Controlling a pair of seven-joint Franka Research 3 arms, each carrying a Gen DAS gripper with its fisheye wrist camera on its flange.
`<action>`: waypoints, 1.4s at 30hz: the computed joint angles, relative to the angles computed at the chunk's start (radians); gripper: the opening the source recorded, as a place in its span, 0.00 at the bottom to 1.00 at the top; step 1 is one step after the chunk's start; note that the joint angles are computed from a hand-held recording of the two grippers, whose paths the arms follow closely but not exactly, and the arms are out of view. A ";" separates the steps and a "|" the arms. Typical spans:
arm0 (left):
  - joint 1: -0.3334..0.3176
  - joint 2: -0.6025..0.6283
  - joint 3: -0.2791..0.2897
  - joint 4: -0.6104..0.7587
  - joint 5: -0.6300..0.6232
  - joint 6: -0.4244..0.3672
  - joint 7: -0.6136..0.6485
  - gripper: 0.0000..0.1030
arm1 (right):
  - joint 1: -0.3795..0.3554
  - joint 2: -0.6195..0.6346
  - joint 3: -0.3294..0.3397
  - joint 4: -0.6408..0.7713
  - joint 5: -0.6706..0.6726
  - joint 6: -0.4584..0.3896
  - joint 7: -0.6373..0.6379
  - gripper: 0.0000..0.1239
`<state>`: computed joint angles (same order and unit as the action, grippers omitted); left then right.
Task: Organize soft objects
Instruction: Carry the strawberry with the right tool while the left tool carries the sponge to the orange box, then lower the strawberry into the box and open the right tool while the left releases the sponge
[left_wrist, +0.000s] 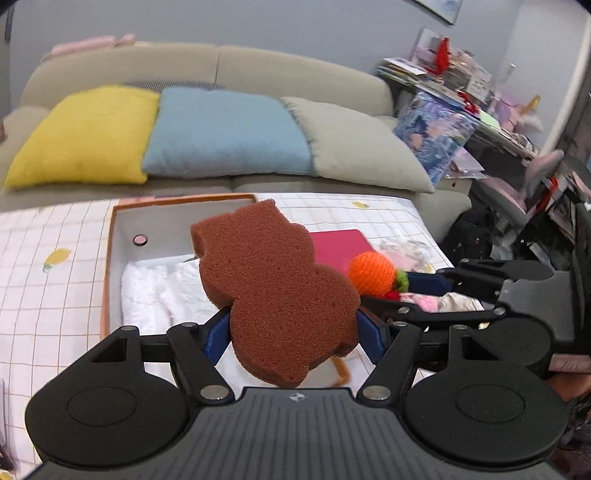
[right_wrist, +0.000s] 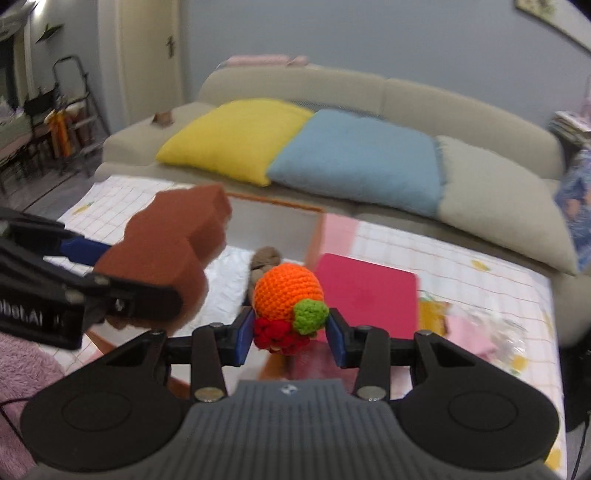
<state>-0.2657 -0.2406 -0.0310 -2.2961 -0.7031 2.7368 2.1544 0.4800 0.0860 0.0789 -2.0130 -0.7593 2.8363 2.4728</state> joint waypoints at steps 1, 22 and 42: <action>0.007 0.020 0.009 0.024 0.005 -0.027 -0.002 0.78 | -0.007 0.030 0.010 0.033 0.059 -0.006 -0.070 0.33; 0.276 0.401 -0.113 0.407 0.200 -0.521 -0.103 0.78 | 0.025 0.556 0.030 0.783 0.634 -0.618 -1.141 0.33; 0.324 0.553 -0.170 0.580 0.293 -0.698 -0.178 0.87 | 0.111 0.570 -0.062 0.790 0.569 -0.665 -1.369 0.36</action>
